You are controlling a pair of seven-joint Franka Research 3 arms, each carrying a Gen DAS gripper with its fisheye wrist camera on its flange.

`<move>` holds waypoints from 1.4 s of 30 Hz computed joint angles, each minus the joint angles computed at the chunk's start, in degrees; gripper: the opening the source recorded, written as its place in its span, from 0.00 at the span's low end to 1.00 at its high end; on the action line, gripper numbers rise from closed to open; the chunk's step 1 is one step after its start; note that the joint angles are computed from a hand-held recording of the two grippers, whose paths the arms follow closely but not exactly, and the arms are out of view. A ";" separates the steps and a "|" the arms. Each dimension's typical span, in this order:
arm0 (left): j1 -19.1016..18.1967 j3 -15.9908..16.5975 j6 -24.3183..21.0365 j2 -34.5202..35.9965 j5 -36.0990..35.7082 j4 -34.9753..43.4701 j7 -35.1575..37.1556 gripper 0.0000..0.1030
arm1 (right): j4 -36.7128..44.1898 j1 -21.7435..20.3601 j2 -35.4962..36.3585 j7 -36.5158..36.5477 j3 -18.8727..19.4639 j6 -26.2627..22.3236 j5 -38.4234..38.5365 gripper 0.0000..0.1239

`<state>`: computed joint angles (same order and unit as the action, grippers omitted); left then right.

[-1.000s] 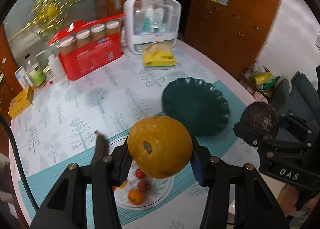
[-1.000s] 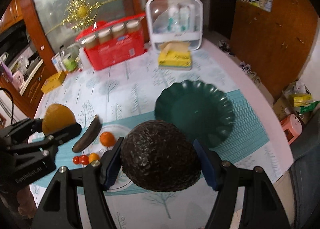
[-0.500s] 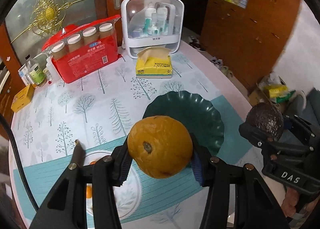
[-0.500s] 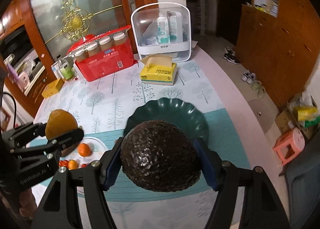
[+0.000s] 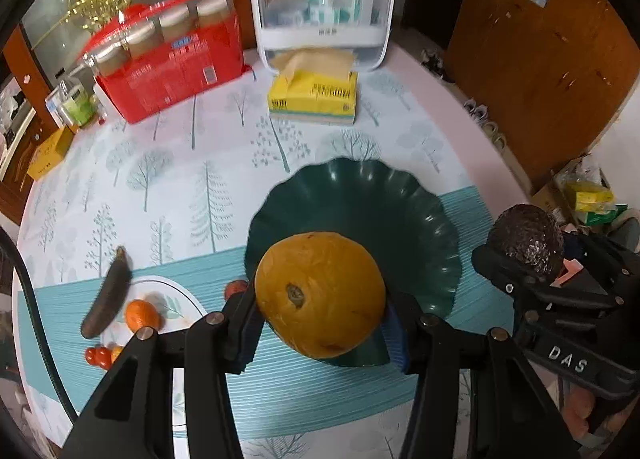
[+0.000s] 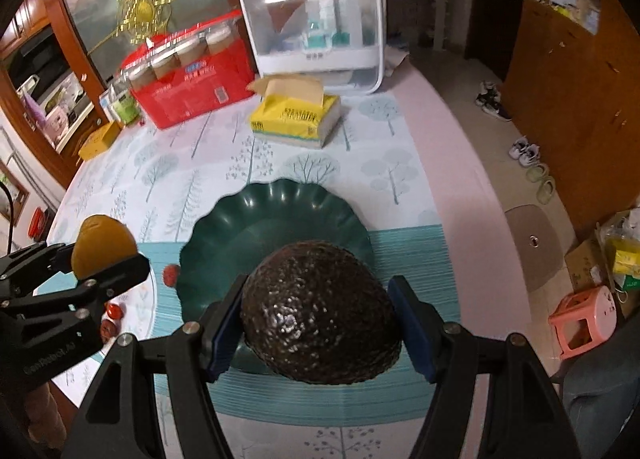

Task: Organize fruits
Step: 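Place the avocado and yellow citrus onto the green plate with both tools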

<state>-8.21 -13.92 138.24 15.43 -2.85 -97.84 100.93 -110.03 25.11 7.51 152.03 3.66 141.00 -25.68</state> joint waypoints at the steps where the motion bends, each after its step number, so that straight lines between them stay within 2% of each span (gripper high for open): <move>1: -0.36 0.12 0.18 0.86 0.64 0.32 -0.51 0.48 | 0.12 -0.31 0.67 -1.31 0.04 0.52 0.85 0.56; 7: -1.08 0.67 -1.22 5.36 3.57 2.79 -4.01 0.48 | 2.05 -0.51 5.60 -8.11 -0.67 2.59 5.89 0.56; 15: -1.42 1.06 -2.41 9.71 6.98 5.11 -6.93 0.49 | 6.66 0.77 11.60 -15.78 -2.20 0.88 10.08 0.56; 24: -1.97 0.95 -2.89 13.49 8.86 8.22 -7.25 0.49 | 9.67 1.93 14.96 -19.25 -3.57 -1.42 12.48 0.56; 27: -2.38 1.38 -2.13 13.83 10.29 8.49 -7.86 0.53 | 10.41 1.86 15.69 -20.18 -3.55 -2.02 13.74 0.57; 29: -3.05 2.15 -1.07 13.70 12.17 8.36 -9.12 0.63 | 10.45 1.85 15.87 -20.42 -3.64 -1.90 14.46 0.57; 32: -2.81 2.35 -0.65 13.71 12.91 8.72 -10.23 0.72 | 10.05 3.50 15.17 -18.00 -5.25 -0.97 10.95 0.57; 37: -1.80 2.10 -2.10 13.54 11.81 9.36 -11.43 0.79 | 10.44 3.06 14.78 -17.57 -4.88 0.26 10.71 0.57; 42: -1.34 2.13 -0.47 10.66 12.27 6.21 -11.97 0.81 | 10.33 3.41 13.91 -17.19 -4.74 0.34 10.06 0.57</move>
